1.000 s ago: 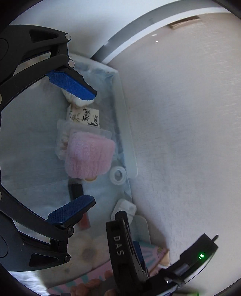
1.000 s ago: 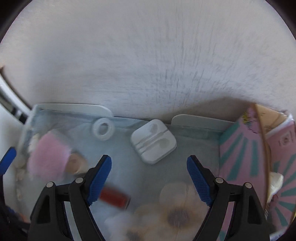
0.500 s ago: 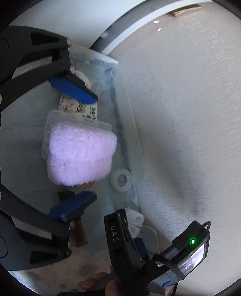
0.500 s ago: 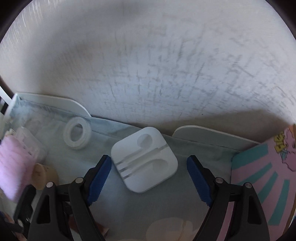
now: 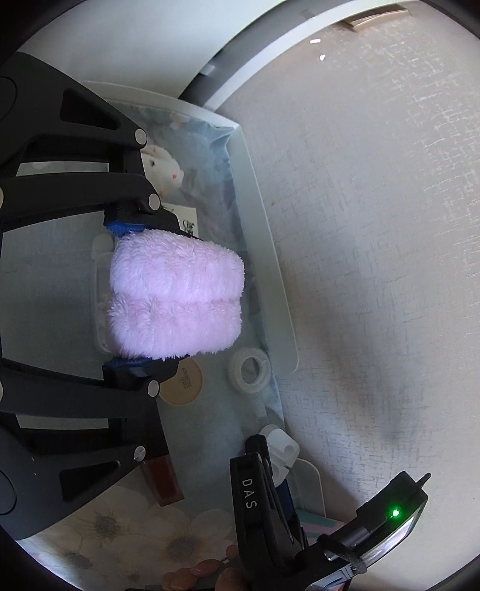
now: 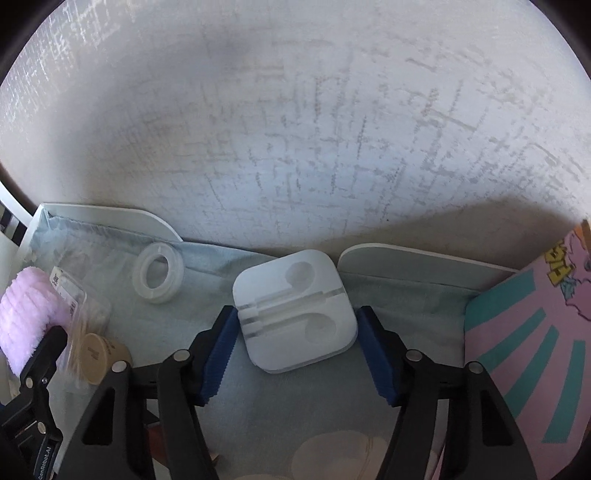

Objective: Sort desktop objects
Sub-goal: 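Grasp the pink fuzzy sock with the left gripper while the right grasps the white earphone case, then carry the pink sock and earphone case over the cardboard box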

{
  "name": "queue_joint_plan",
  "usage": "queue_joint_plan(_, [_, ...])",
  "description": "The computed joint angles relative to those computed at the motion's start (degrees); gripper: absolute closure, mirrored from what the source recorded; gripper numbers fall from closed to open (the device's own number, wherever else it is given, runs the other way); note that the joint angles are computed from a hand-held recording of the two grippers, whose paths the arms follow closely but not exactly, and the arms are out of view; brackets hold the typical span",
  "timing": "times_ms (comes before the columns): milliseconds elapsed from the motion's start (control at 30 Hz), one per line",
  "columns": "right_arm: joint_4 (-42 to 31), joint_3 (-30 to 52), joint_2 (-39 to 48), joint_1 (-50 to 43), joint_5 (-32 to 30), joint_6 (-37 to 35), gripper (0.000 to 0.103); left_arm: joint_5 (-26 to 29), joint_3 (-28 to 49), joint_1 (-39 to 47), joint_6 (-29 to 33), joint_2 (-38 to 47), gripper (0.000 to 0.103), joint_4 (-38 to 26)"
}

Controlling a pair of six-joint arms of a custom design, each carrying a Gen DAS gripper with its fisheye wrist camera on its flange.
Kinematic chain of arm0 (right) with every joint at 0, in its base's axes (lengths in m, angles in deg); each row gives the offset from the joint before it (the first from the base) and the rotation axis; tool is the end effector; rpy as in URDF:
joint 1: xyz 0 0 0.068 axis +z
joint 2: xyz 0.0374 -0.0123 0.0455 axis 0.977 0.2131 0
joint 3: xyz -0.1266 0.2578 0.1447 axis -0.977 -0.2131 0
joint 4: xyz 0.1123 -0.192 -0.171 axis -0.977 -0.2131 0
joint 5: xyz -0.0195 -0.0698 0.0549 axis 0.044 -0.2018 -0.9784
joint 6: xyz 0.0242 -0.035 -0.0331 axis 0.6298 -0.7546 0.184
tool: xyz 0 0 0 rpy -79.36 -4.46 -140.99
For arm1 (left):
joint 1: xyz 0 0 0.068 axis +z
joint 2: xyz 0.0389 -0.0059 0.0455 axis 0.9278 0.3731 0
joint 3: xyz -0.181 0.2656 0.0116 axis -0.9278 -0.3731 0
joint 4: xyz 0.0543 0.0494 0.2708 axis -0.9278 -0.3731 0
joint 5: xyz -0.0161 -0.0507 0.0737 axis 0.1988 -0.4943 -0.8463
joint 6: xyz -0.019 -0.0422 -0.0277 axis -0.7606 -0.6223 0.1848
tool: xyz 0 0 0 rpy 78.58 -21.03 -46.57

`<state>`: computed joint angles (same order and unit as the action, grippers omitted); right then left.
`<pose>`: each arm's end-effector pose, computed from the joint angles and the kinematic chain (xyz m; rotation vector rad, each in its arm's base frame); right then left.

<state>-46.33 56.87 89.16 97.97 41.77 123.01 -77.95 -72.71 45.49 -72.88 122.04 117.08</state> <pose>0.2760 0.0924 0.0373 0.3879 2.6372 -0.0563 0.2131 -0.0832 0.0272 0.5536 2.2884 0.0457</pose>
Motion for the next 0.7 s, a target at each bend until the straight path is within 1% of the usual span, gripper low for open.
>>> queue_joint_plan(200, [-3.14,-0.72,-3.59,2.15,1.72,4.05,0.043,2.69,-1.97,2.47,0.84,-4.50,0.060,-1.17])
queue_joint_plan(267, [-4.39,-1.05,-5.30,2.98,1.90,5.61,0.043,3.33,-2.48,3.27,1.57,-6.87,0.060,-2.77])
queue_joint_plan(333, [-6.95,-1.17,-7.79,4.08,1.78,7.45,0.043,3.14,-2.44,2.64,1.28,-10.94,0.060,-6.97])
queue_joint_plan(367, [-8.63,-1.41,-9.70,4.70,0.80,9.39,0.043,3.70,-2.96,3.49,1.73,-10.89,0.060,-6.27])
queue_joint_plan(433, [-11.29,-2.21,-13.31,6.37,0.18,13.29,0.043,3.53,-3.64,3.75,1.86,-14.12,0.060,-8.15])
queue_joint_plan(500, [-14.27,-2.28,-16.33,8.13,0.43,15.88,0.043,4.31,-3.96,4.04,1.36,-18.78,0.060,-12.90])
queue_joint_plan(567, [-19.68,-1.67,-20.89,11.15,1.72,18.99,0.043,4.22,-4.37,3.75,1.15,-23.03,0.060,-16.94])
queue_joint_plan(600, [-21.79,-1.28,-22.47,12.36,2.28,20.16,0.043,5.00,-4.28,4.27,1.45,-26.18,0.060,-20.59])
queue_joint_plan(633, [-22.57,-2.13,-24.59,11.77,2.17,19.58,0.043,5.32,-3.95,4.35,1.35,-29.11,0.060,-24.38])
queue_joint_plan(667, [-25.52,-2.83,-28.53,12.37,2.62,20.04,0.043,5.74,-3.42,4.57,1.06,-32.74,0.060,-29.09])
queue_joint_plan(700, [-27.76,-3.18,-30.88,13.88,3.42,21.35,0.043,7.26,-3.62,6.07,1.46,-37.26,0.060,-33.59])
